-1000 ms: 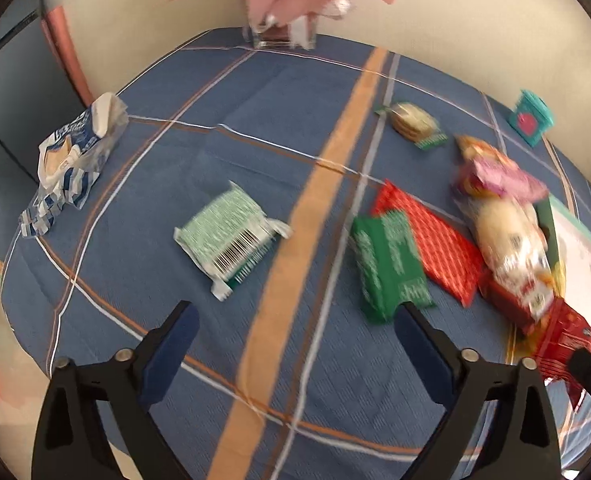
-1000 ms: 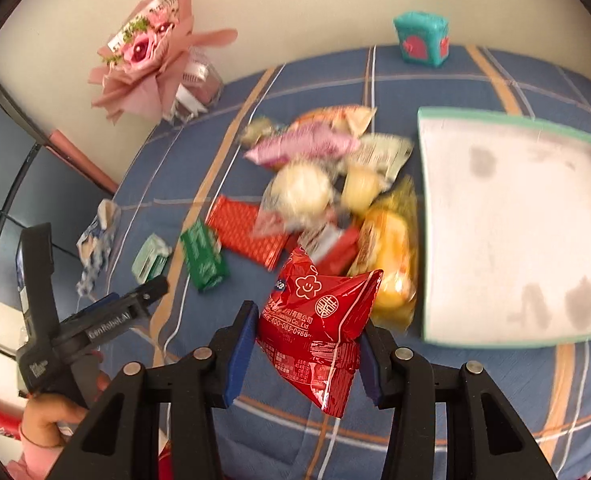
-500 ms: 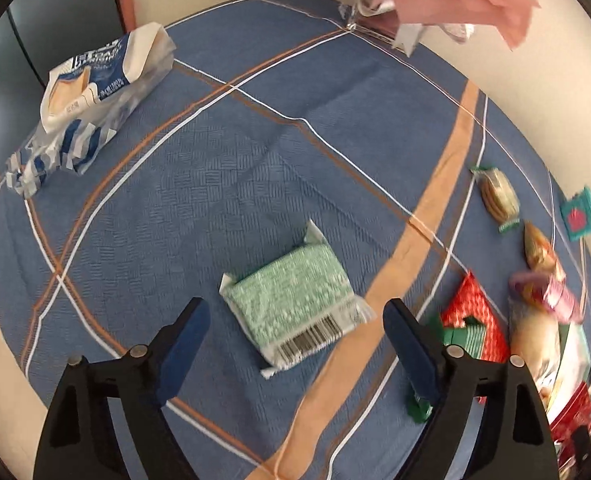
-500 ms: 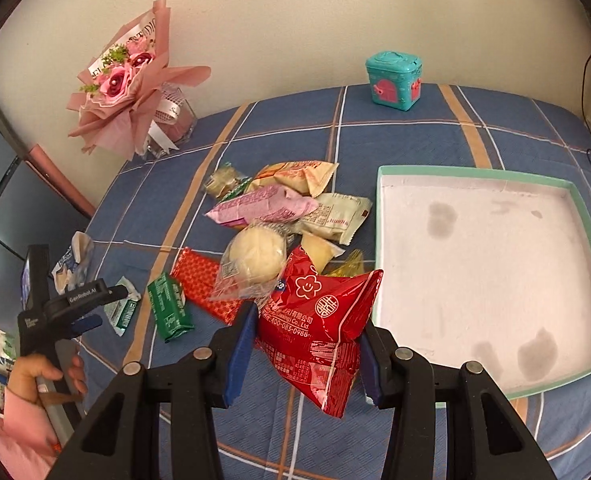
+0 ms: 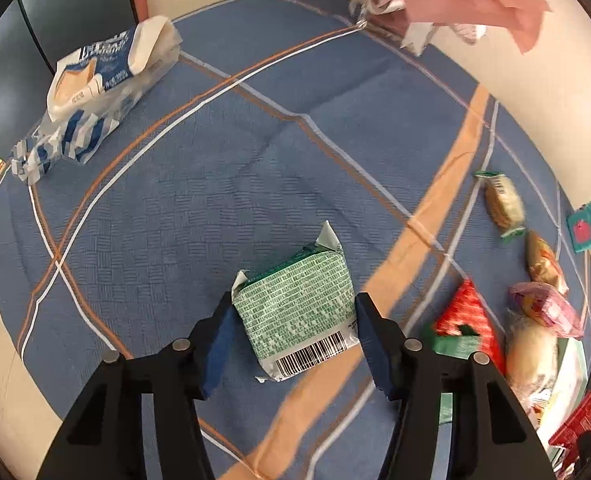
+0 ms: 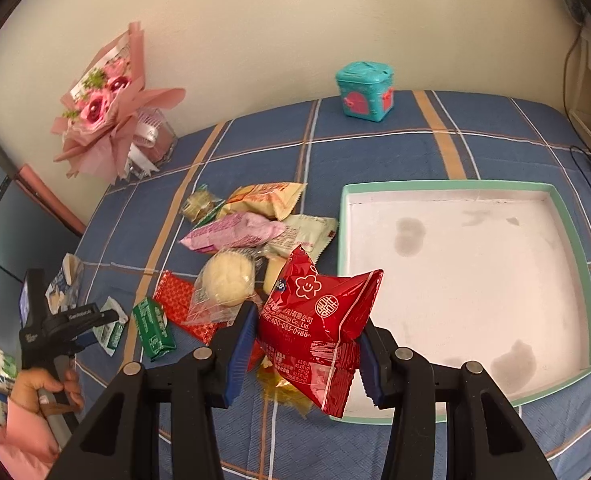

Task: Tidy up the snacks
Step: 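Carry both packets into the white tray and open both grippers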

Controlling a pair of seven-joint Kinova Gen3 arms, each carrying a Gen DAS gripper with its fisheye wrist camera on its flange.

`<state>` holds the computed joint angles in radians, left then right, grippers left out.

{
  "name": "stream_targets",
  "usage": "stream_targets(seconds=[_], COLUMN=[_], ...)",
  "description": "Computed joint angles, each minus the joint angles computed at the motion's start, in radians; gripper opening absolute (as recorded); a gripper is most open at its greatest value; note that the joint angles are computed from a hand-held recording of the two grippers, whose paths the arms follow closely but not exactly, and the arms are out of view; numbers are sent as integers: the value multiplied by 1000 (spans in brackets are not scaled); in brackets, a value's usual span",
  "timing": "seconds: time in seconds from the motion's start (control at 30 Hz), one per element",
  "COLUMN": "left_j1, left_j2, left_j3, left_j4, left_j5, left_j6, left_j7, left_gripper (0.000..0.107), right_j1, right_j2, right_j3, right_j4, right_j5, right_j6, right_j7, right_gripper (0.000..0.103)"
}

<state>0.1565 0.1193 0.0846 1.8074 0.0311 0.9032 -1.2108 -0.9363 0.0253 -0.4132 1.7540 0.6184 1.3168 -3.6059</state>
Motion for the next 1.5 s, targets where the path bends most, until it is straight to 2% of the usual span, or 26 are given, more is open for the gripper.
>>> stream_targets(seconds=[0.27,0.4,0.6,0.73,0.87,1.07,1.17,1.23,1.27,1.47,1.5], left_j1=[125,234,417,549,637,711,731,734,735,765,759], left_j2=[-48,-11,82,177,268,354,370,360,351,278,265], left_j3=[85,143,200,199,180,144,129,120,116,89,92], left_j4=[-70,-156,-286,-397,-488,-568,-583,-566,-554,-485,-470], left_j5=[-31,-40,-93,-142,-165,-176,-179,-180,-182,-275,-282], left_j6=[26,51,82,113,130,136,142,136,129,121,114], left_j7=[73,116,148,161,149,128,125,130,135,213,221], left_gripper=[60,60,60,60,60,61,62,63,64,85,87], right_j1=[58,123,225,289,348,427,461,483,494,508,504], right_j2=[-92,-154,-235,-281,-315,-337,-339,-341,-340,-322,-318], right_j3=[-13,-30,-43,-44,-31,-11,-9,-21,-30,-99,-109], right_j4=[80,137,227,276,311,354,366,366,363,308,299], right_j5=[-58,-98,-146,-162,-181,-212,-237,-253,-258,-263,-262], right_j6=[58,76,32,6,-12,-76,-101,-104,-100,-18,0], right_j7=[-80,-104,-116,-97,-42,40,80,93,97,104,98], right_gripper=[49,49,49,49,49,51,58,70,73,91,99])
